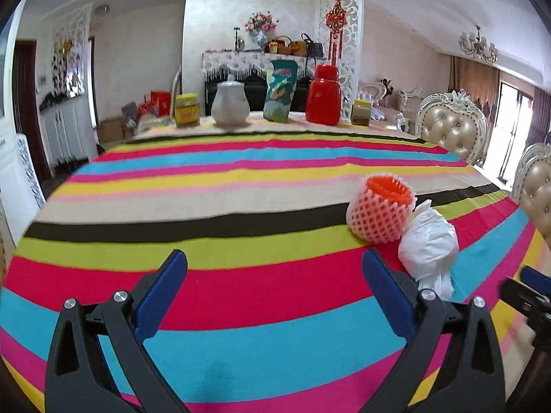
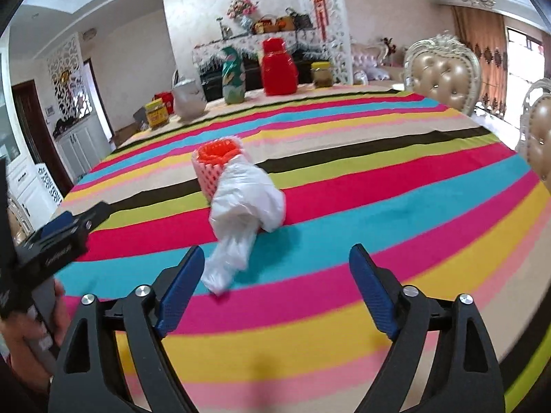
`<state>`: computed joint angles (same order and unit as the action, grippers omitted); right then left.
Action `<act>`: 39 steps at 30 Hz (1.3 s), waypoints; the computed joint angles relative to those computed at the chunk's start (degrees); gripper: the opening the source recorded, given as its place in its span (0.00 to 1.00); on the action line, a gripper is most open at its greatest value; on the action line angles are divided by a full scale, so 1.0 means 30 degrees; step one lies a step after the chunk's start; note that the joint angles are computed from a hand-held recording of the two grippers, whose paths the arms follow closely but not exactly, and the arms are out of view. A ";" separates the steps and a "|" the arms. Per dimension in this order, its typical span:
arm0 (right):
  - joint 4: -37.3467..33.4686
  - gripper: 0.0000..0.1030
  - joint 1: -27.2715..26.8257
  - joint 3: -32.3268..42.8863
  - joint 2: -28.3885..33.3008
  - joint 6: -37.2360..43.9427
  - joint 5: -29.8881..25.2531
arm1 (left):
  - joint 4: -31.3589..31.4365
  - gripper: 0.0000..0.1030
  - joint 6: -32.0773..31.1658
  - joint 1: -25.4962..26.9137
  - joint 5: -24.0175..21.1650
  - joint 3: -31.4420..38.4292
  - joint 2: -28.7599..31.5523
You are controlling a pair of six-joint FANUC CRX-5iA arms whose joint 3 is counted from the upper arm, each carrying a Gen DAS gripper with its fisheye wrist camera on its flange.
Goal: Collect trash
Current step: 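Move both open tools back over the remaining table items, then grasp the white plastic bag with the right tool while the left tool grasps the foam net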
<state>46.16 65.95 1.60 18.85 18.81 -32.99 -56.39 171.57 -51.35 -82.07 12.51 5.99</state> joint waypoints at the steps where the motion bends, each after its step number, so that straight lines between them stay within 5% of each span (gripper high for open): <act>1: -0.0419 0.81 0.0004 0.0682 0.0475 0.0579 -0.0178 | 0.0148 0.95 0.0092 0.0096 0.0243 -0.0202 -0.0145; 18: -0.6892 0.82 -0.0324 1.1959 0.7178 0.7151 -0.5375 | 0.0174 0.95 0.1233 0.0095 0.0149 -0.0773 -0.0677; 20: -0.7175 0.60 -0.0283 1.2439 0.7416 0.7671 -0.5675 | 0.0316 0.95 0.1060 0.0166 0.0312 -0.0760 -0.0648; 23: -0.6649 0.34 -0.0232 1.1304 0.6813 0.7143 -0.4749 | 0.0445 0.95 0.0995 0.0246 0.0408 -0.0725 -0.0574; 25: -0.5530 0.30 -0.0162 0.9939 0.6158 0.6363 -0.3922 | 0.0636 0.95 0.1017 0.0351 0.0655 -0.0817 -0.0634; 39: -0.0352 0.27 -0.0793 0.1563 0.1396 0.0463 -0.1534 | 0.1084 0.95 0.0259 0.0434 0.1504 -0.0797 -0.0580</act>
<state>45.11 63.57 6.29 23.04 20.20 -37.59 -53.14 172.34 -50.05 -77.56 10.12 4.25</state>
